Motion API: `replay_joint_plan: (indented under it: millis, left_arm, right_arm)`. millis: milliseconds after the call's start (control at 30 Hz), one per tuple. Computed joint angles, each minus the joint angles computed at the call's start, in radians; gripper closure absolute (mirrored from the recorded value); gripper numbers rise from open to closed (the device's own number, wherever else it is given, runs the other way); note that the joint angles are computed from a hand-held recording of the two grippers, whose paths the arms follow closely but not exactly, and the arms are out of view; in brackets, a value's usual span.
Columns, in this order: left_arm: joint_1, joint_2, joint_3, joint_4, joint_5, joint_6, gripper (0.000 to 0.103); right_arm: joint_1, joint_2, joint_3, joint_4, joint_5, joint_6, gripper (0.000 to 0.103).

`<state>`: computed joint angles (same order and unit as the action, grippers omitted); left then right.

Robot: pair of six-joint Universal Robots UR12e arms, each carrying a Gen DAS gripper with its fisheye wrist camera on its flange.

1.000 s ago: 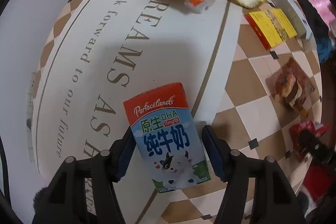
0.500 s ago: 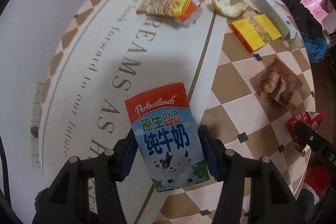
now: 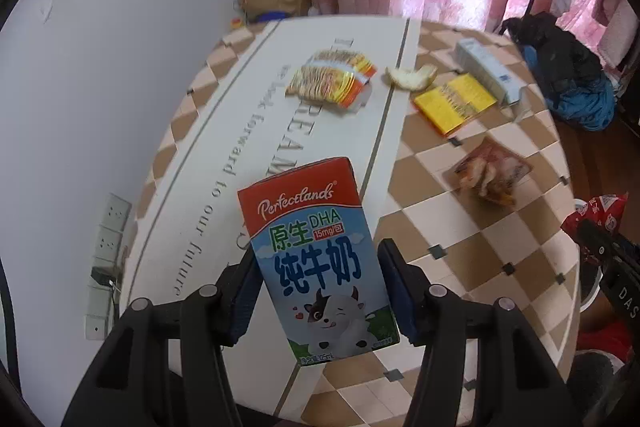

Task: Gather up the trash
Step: 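Lift the carton and wrapper and carry both tools toward the bin, then open both tools over the bin to drop carton and wrapper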

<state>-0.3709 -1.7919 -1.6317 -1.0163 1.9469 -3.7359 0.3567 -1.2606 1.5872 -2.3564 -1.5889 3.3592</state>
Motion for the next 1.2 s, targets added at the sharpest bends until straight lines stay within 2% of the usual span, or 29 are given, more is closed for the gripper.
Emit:
replay_joint_plan:
  millis: [267,533,667,833,1000,1200]
  left_arm:
    - [-0.035,-0.005,0.045,0.068,0.049,0.06,0.049]
    - [-0.096,-0.073,0.184,0.143,0.051,0.158,0.049]
    - [-0.125,-0.136,0.277,0.16,0.015,0.206,0.049]
    - [-0.157,-0.234,0.404,0.144,-0.046,0.265,0.049]
    - [-0.179,-0.34,0.528,0.081,-0.133,0.316,0.049]
    - [-0.194,-0.455,0.651,-0.022,-0.229,0.373,0.049]
  right_arm:
    - [-0.013,-0.063,0.043,-0.119,-0.05,-0.041,0.08]
    - [-0.089,-0.138,0.082,-0.187,-0.04,-0.021,0.081]
    - [-0.141,-0.172,0.103,-0.197,-0.057,-0.02,0.081]
    - [-0.216,-0.198,0.129,-0.189,-0.094,-0.036,0.081]
    - [-0.288,-0.197,0.159,-0.165,-0.117,-0.044,0.081]
    - [-0.366,-0.161,0.189,-0.102,-0.09,-0.036,0.081]
